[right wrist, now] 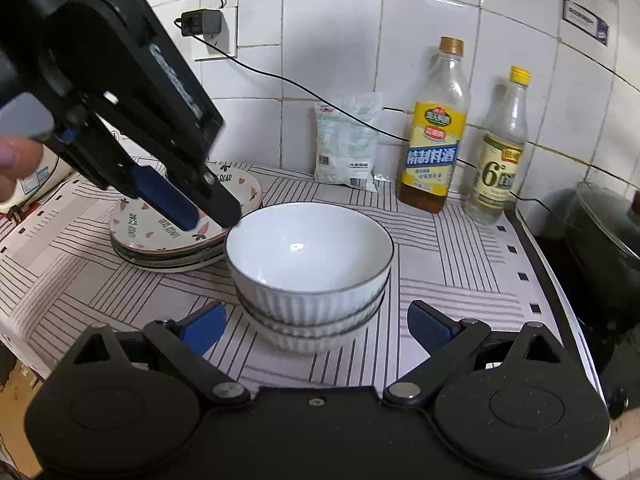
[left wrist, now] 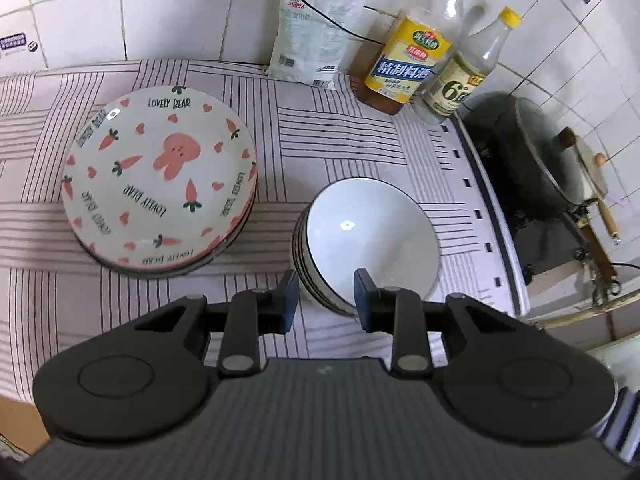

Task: Organize plates and bowls
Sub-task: 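Open both grippers and close them on the rim of the three-bowl stack, then lift the stack of three white bowls with both grippers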

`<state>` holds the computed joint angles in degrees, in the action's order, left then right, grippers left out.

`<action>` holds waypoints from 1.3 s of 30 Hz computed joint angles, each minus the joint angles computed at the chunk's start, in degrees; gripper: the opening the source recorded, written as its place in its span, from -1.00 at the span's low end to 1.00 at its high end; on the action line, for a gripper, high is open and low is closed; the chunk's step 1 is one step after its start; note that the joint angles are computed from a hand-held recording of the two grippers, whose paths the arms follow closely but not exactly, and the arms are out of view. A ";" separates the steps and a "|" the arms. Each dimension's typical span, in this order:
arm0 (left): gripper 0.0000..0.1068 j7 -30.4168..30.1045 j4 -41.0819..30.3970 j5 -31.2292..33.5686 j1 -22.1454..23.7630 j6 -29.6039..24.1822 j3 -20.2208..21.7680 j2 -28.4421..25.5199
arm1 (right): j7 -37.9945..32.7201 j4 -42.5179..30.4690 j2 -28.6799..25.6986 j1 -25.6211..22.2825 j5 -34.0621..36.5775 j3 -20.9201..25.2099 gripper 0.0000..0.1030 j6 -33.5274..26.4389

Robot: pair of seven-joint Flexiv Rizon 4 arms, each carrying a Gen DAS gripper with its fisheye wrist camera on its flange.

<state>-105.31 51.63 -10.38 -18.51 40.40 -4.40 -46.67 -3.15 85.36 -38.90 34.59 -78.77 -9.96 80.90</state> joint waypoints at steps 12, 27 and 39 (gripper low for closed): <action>-0.23 2.43 13.60 -1.08 0.15 7.52 -1.22 8.15 | -5.40 6.57 4.49 0.67 4.28 3.36 0.93 -3.70; 0.19 5.10 19.63 -10.63 3.08 21.75 -6.16 5.04 | 3.59 4.19 0.67 -1.94 -11.35 2.28 0.93 -1.96; 0.21 4.59 8.43 -9.41 1.39 19.24 -4.32 -5.79 | 13.05 -12.20 -12.77 -8.93 -15.16 4.09 0.99 8.53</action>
<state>-100.73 60.06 -19.79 -17.11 59.64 -8.71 -52.47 9.91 73.16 -51.68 25.66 -93.93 -5.88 89.43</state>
